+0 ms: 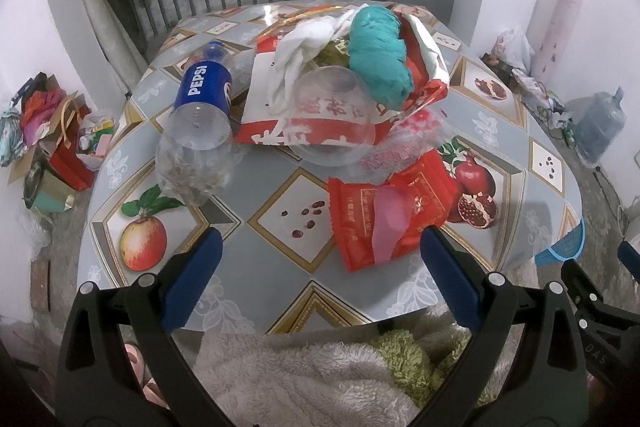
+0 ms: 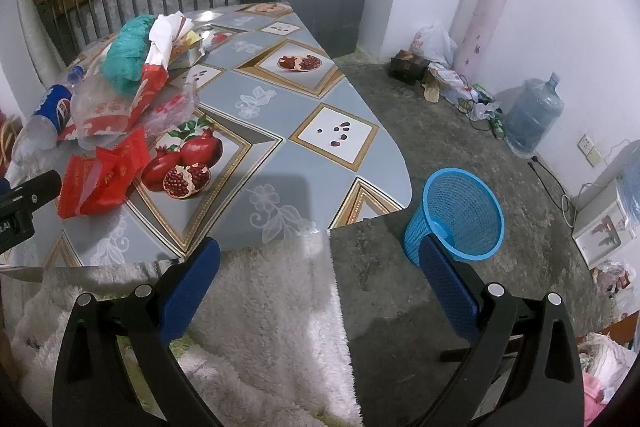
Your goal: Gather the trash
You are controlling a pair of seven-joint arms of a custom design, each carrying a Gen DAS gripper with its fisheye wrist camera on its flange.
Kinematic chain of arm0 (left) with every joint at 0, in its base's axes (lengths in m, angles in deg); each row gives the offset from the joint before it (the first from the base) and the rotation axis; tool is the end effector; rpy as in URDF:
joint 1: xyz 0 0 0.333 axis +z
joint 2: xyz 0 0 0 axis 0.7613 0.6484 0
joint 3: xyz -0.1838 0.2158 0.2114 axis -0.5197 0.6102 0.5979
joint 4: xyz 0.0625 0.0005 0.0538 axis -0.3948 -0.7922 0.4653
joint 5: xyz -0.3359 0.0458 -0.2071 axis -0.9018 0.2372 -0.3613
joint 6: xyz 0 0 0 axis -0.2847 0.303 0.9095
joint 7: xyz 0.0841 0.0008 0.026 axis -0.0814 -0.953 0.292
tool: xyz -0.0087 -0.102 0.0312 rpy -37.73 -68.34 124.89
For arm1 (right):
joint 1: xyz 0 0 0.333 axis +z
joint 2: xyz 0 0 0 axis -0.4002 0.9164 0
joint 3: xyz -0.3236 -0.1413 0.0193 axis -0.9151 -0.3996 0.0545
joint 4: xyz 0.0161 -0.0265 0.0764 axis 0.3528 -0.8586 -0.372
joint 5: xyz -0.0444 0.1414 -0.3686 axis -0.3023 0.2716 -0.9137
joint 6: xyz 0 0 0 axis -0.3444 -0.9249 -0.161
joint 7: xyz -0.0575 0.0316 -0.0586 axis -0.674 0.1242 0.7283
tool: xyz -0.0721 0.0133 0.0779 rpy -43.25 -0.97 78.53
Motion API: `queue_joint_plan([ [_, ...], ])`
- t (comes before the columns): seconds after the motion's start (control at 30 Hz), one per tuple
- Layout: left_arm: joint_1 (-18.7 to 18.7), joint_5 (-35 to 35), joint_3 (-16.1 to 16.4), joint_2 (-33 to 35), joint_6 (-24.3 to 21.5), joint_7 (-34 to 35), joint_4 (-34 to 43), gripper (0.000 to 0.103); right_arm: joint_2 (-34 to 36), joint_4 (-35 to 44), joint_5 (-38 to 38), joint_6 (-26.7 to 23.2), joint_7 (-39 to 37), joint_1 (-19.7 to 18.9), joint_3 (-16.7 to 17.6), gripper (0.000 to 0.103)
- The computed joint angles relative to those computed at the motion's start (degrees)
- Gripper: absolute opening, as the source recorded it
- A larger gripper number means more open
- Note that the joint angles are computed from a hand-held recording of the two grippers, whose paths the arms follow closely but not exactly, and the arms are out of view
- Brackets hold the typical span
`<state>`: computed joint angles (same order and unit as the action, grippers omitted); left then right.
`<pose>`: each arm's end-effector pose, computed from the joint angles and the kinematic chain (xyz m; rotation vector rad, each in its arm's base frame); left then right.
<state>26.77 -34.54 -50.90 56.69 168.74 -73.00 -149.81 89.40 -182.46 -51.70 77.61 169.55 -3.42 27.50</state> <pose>0.5021 -0.3076 0.7128 -2.2675 1.0778 -0.3414 0.5690 0.2740 0.6600 -2.1821 1.2865 -0.6301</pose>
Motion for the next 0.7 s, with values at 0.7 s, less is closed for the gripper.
queue_joint_plan([
  [0.7, 12.6, 3.71, -1.74, -18.55, 34.61, -5.59, -25.62, 0.096, 7.55, 10.75, 35.86, -5.25, -30.82, -0.57, 3.58, 0.097],
])
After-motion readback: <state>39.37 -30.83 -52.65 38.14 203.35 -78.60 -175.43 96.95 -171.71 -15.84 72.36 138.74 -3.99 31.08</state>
